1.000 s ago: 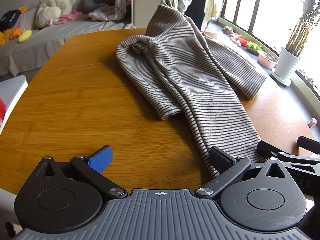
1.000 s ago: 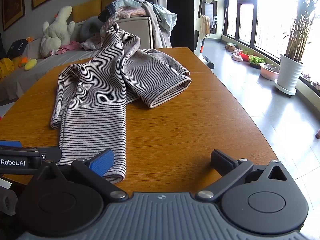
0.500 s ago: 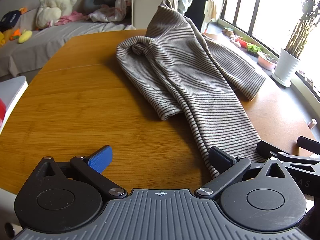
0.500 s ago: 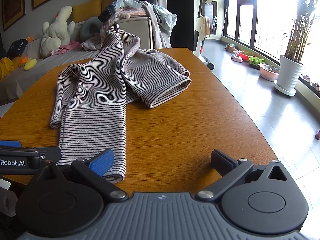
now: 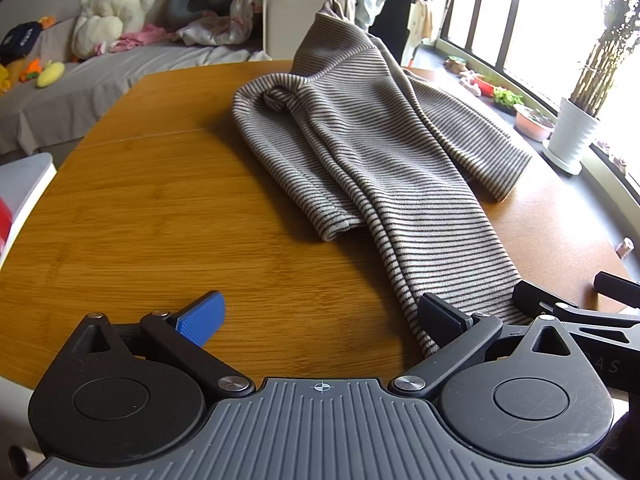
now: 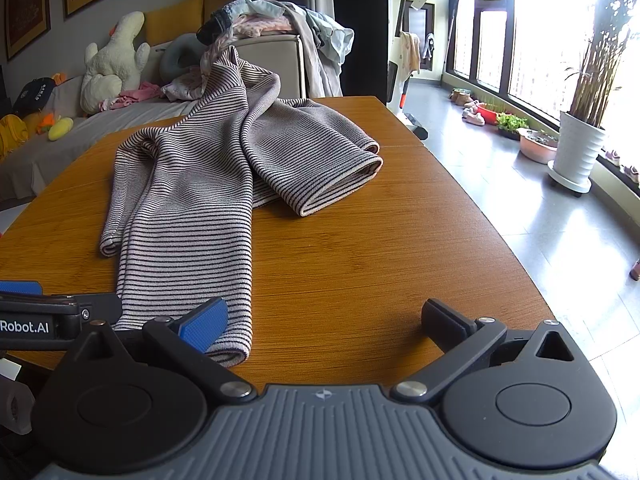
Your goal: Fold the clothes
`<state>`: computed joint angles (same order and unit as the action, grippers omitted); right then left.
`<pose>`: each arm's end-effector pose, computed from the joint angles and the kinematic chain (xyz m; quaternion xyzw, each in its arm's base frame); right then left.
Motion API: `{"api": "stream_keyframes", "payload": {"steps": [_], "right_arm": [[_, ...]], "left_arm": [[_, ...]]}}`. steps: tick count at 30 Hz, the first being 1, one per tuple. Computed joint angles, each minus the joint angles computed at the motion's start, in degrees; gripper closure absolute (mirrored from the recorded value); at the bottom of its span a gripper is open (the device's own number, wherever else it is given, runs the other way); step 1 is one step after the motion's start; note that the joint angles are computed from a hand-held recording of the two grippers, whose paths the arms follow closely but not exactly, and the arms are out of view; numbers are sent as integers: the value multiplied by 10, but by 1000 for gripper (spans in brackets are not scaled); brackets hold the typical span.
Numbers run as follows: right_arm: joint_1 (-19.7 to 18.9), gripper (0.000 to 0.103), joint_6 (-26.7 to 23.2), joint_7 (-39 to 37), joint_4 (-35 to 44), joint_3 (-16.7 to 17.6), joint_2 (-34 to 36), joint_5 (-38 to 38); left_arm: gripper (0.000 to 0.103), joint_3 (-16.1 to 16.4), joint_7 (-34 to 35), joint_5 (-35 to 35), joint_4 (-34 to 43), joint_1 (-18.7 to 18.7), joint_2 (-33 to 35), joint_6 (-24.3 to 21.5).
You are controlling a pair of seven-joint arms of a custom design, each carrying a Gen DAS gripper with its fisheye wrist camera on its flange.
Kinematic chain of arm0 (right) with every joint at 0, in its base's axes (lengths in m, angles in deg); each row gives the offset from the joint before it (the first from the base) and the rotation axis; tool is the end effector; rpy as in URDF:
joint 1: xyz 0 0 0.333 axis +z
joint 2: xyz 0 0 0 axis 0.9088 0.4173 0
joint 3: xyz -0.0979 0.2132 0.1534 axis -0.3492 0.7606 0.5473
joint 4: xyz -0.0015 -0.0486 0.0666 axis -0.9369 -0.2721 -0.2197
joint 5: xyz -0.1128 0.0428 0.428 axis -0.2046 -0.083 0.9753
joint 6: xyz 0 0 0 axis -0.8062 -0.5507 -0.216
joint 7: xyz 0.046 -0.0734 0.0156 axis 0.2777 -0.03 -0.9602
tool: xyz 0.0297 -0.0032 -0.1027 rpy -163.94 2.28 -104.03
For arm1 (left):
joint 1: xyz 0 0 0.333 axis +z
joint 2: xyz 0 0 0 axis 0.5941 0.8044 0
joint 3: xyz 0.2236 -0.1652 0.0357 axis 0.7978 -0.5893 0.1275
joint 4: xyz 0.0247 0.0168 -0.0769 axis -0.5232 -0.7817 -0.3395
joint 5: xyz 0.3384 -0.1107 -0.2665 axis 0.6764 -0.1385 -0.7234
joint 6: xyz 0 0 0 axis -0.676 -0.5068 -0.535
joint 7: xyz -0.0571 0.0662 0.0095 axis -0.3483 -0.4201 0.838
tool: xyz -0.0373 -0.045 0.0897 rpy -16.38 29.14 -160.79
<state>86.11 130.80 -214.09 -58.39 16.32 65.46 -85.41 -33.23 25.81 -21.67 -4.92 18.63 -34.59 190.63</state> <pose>0.6001 0.2360 0.3410 -0.4276 0.7953 -0.3655 0.2259 0.7506 -0.3715 0.3666 -0.4436 0.8183 -0.3344 0.1478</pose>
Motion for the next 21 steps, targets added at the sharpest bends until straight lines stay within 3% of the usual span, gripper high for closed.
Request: {"api": "stream_keyframes", "payload": {"steps": [21], "right_arm": [[1, 0, -2, -1, 3, -1, 2, 0]], "left_arm": [[0, -1, 0, 0, -4, 1, -2, 3]]}}
